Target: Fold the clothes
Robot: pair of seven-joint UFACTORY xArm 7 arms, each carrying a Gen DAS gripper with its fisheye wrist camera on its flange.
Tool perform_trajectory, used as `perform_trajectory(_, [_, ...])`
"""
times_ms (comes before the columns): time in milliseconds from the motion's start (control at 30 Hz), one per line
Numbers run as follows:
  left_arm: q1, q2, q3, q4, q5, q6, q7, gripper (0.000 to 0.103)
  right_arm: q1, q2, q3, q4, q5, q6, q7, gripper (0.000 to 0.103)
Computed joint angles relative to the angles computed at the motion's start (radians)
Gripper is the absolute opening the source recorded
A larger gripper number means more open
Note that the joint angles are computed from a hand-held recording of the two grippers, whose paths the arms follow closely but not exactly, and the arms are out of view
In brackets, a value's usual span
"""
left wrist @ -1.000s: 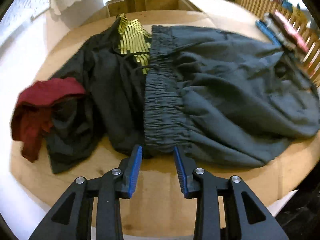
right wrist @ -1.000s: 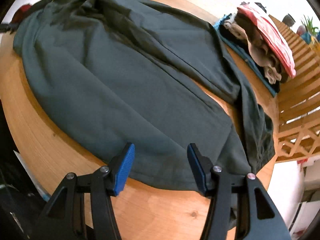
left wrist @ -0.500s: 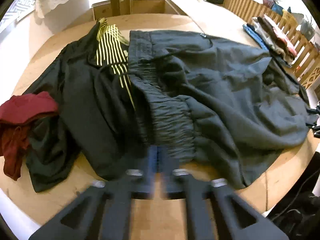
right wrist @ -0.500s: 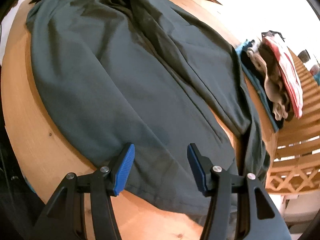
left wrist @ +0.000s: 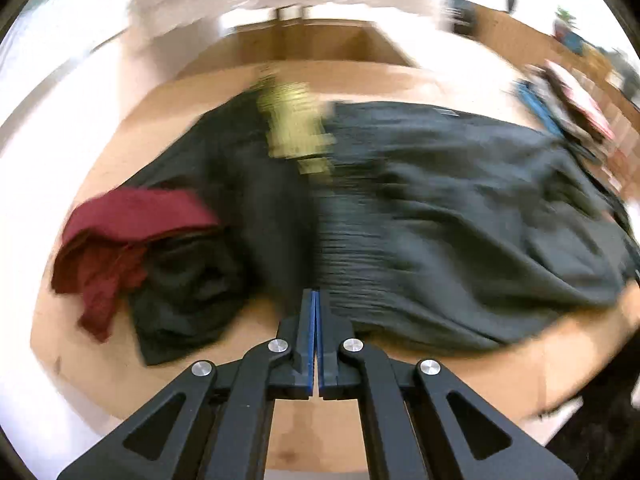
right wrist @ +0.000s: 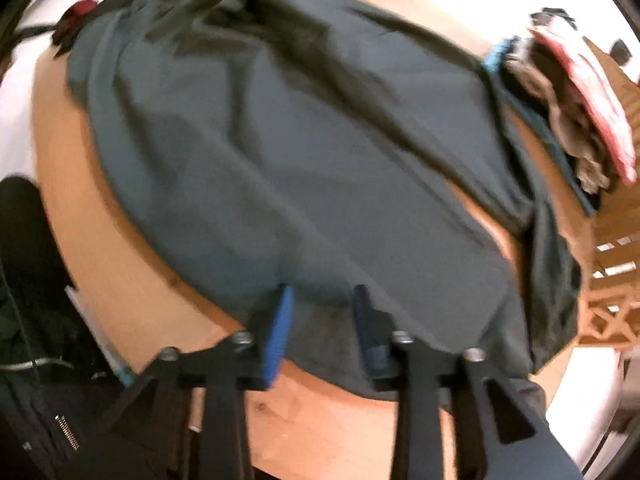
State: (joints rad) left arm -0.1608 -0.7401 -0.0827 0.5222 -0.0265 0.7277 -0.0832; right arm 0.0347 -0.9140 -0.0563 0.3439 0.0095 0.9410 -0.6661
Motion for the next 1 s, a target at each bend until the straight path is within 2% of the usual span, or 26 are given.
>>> perform_trajectory(133, [-0.188, 0.121, -0.039, 0.046, -0.101, -0.023, 0.086, 0.002, -0.072, 0.007, -0.060, 0.016, 0.013, -0.022, 0.030, 0.044])
perform_trajectory(267, [-0.279, 0.291, -0.105, 0.124, -0.106, -0.028, 0.151, 0.007, -0.194, -0.022, -0.128, 0.016, -0.019, -0.018, 0.018, 0.044])
perform_trajectory(300, [-0.276, 0.317, -0.123, 0.140, -0.081, -0.020, 0.147, 0.015, -0.230, -0.027, -0.143, 0.015, -0.033, -0.024, 0.012, 0.044])
perform_trajectory(367, [-0.269, 0.354, -0.146, 0.165, -0.037, -0.003, 0.130, 0.020, -0.303, -0.024, -0.179, 0.022, -0.058, -0.043, 0.001, 0.045])
perform_trajectory(433, [-0.265, 0.389, -0.160, 0.187, 0.001, 0.015, 0.114, 0.015, -0.379, 0.013, -0.232, 0.048, -0.059, -0.065, 0.006, 0.048])
perform_trajectory(467, [-0.266, 0.400, -0.160, 0.194, 0.010, 0.022, 0.110, 0.007, -0.411, 0.036, -0.253, 0.063, -0.054, -0.077, 0.012, 0.050])
perform_trajectory(500, [-0.269, 0.409, -0.159, 0.200, 0.015, 0.028, 0.112, 0.004, -0.435, 0.074, -0.274, 0.084, -0.045, -0.094, 0.018, 0.050])
perform_trajectory(633, [-0.273, 0.420, -0.170, 0.217, 0.055, 0.050, 0.095, 0.002, -0.462, 0.214, -0.347, 0.156, 0.029, -0.125, -0.017, 0.050])
perform_trajectory(767, [-0.273, 0.424, -0.169, 0.236, 0.066, 0.098, 0.067, 0.002, -0.489, 0.250, -0.312, 0.121, 0.028, -0.179, -0.064, 0.050])
perform_trajectory(1000, [-0.244, 0.404, -0.164, 0.242, 0.107, 0.184, -0.002, 0.002, -0.508, 0.344, -0.366, 0.187, 0.123, -0.163, -0.122, 0.050])
